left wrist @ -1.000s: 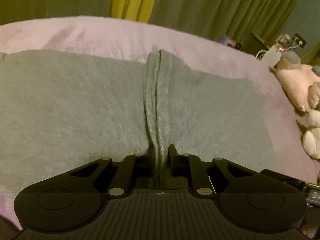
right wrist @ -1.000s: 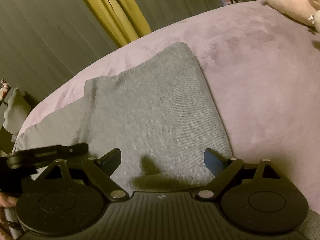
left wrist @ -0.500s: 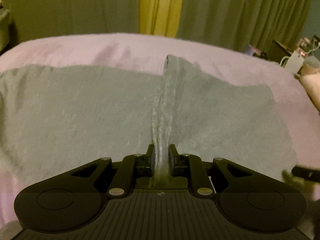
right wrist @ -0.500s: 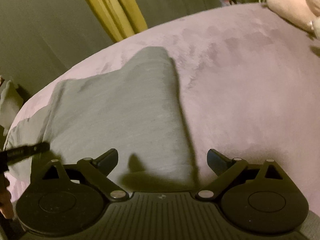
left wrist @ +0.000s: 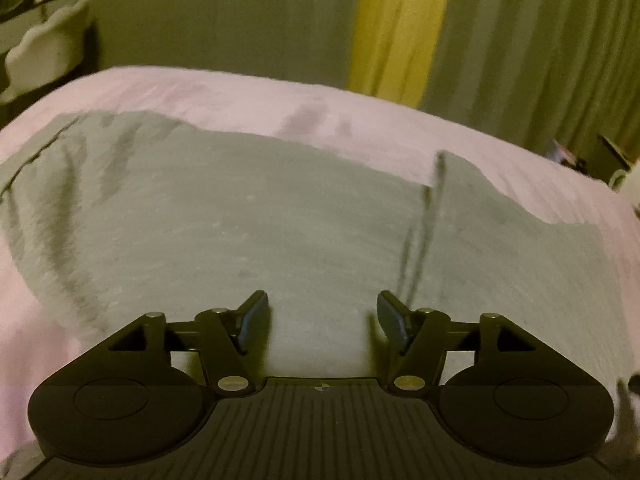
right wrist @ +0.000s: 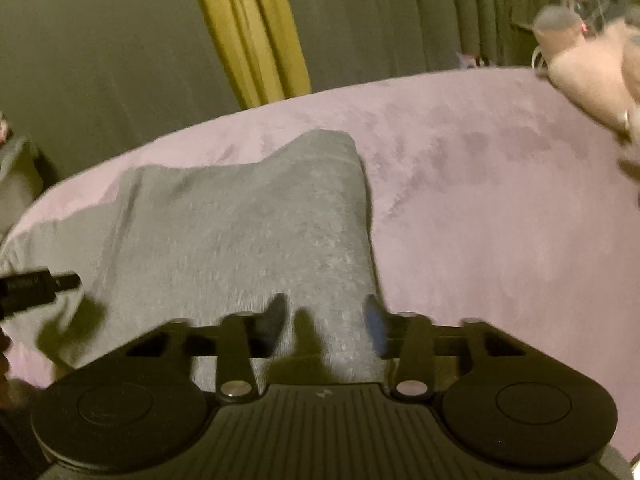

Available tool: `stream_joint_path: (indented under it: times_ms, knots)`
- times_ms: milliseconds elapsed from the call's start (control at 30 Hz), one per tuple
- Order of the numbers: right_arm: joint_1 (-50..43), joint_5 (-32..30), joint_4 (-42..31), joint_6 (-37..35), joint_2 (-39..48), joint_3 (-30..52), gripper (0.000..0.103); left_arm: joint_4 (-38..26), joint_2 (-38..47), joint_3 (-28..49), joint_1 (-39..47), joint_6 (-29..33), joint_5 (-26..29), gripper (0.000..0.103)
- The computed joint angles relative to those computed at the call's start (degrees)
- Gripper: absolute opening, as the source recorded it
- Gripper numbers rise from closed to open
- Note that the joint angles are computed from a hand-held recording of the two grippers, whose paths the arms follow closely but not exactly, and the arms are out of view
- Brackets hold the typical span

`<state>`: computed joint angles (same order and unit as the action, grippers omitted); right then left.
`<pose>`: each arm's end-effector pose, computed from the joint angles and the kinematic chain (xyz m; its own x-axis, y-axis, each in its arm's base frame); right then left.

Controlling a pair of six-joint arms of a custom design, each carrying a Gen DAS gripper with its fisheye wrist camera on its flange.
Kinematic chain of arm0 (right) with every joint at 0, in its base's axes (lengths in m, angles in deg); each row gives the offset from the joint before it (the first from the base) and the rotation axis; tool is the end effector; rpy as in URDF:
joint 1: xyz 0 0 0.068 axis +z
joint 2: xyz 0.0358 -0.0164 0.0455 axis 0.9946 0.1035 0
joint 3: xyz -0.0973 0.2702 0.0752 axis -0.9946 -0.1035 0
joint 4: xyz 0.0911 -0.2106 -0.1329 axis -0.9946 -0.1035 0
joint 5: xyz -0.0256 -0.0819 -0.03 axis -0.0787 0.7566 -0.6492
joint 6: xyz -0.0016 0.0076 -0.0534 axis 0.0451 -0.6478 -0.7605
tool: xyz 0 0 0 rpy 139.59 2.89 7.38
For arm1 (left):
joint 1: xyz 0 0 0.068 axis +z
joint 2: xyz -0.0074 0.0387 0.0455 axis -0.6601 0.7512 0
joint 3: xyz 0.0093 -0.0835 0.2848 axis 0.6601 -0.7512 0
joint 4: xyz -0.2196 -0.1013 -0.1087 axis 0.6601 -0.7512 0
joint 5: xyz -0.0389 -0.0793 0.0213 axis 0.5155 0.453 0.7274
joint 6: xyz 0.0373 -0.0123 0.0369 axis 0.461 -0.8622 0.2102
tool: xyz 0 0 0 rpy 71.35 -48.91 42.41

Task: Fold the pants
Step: 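Move the left tool to the bunched pant cuffs and close on them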

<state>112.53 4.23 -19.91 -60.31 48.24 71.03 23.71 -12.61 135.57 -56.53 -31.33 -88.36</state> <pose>0.1940 0.1013 0.2542 -0.7583 0.0979 -0.6445 -0.0848 0.9654 0.2465 0.2270 -0.0515 0.2665 -0.7010 -0.2912 -0.6509 -0.2915 0.9501 -0.1111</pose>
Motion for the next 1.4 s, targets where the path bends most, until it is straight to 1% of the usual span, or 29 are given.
stream_joint_path:
  times_ms: [67, 200, 300, 400, 533, 600, 633, 667, 733, 800, 867, 900, 967, 1033, 1067, 1133, 1200, 1233, 1267, 1300, 1333, 1367, 1400]
  knots:
    - [0.8, 0.0, -0.4, -0.9, 1.4, 1.1, 0.035, 0.5, 0.0, -0.4, 2.8, -0.5, 1.6, 0.074]
    - [1.6, 0.4, 0.2, -1.0, 6.1, 4.0, 0.035, 0.8, 1.2, -1.2, 5.1, -2.4, 0.5, 0.076]
    - [3.5, 3.9, 2.2, -1.6, 11.1, 6.8, 0.035, 1.5, 1.9, -1.7, 6.8, -2.2, 1.3, 0.077]
    - [3.9, 7.9, 3.1, -3.0, 18.2, 12.2, 0.035, 3.0, 1.7, -2.7, 6.6, -1.0, 1.1, 0.085]
    - [3.7, 12.0, 5.2, -5.2, 26.9, 20.4, 0.036, 3.6, 3.2, -2.8, 3.8, 0.1, -2.0, 0.093]
    - [2.6, 10.8, 2.8, -5.9, 32.7, 25.7, 0.039, 4.1, 4.3, -2.8, 2.8, 1.1, -3.4, 0.095]
    - [1.8, 9.3, 0.6, -5.2, 35.4, 28.2, 0.043, 4.1, 4.5, -2.8, 2.6, 1.5, -3.5, 0.096]
    - [0.8, 7.3, -1.2, -4.1, 38.0, 29.9, 0.045, 4.2, 4.7, -2.8, 2.6, 1.8, -3.7, 0.096]
    - [0.8, 7.6, 3.2, -2.9, 37.5, 27.1, 0.047, 4.6, 4.6, -2.8, 3.4, 1.7, -3.2, 0.096]
    - [1.3, 8.2, 2.8, -2.8, 36.6, 26.8, 0.052, 4.4, 3.0, -3.0, 5.1, 0.3, -2.2, 0.096]
    - [1.9, 6.6, 1.5, -4.0, 33.8, 25.4, 0.072, 4.7, 0.8, -3.7, 7.5, -1.6, -1.4, 0.096]
    - [2.2, 5.4, 1.6, -4.4, 31.8, 23.9, 0.076, 5.1, -0.1, -4.1, 8.9, -2.2, -0.6, 0.096]
    - [3.5, 4.9, 2.0, -5.0, 25.4, 18.9, 0.092, 5.4, -2.5, -4.6, 13.1, -3.8, 1.2, 0.096]
    - [4.7, 4.7, 0.6, -6.1, 20.5, 15.0, 0.099, 4.7, -4.1, -4.3, 18.0, -4.0, 3.3, 0.096]
    - [5.2, 4.8, -0.4, -6.4, 19.0, 13.3, 0.099, 4.2, -5.0, -4.0, 21.1, -3.7, 4.9, 0.096]
    - [5.9, 5.7, -3.5, -5.4, 17.9, 10.5, 0.099, 4.4, -6.8, -3.9, 28.9, -1.3, 9.3, 0.096]
    - [2.0, -1.0, -5.2, -1.5, 18.8, 10.9, 0.099, 5.0, -7.0, -3.5, 36.2, 1.9, 14.2, 0.096]
    - [-0.6, -4.8, -4.2, 1.3, 18.9, 10.3, 0.099, 4.9, -6.9, -3.3, 40.1, 3.7, 16.3, 0.096]
    - [-2.9, -7.8, -2.9, 3.4, 19.4, 9.6, 0.099, 4.9, -6.9, -3.3, 43.0, 5.2, 17.0, 0.096]
    - [-4.2, -9.3, -0.7, 5.5, 19.5, 8.4, 0.099, 5.2, -6.5, -3.3, 45.7, 7.0, 17.6, 0.096]
    - [-4.6, -9.2, 1.9, 7.2, 18.9, 6.8, 0.099, 5.5, -5.9, -3.3, 48.1, 8.7, 18.5, 0.096]
    - [-4.1, -8.2, 3.8, 8.6, 18.3, 5.7, 0.099, 6.1, -5.1, -3.5, 50.9, 10.4, 20.6, 0.096]
    - [-3.4, -7.3, 4.3, 9.1, 18.6, 5.6, 0.099, 6.5, -3.7, -3.5, 53.6, 11.9, 23.5, 0.096]
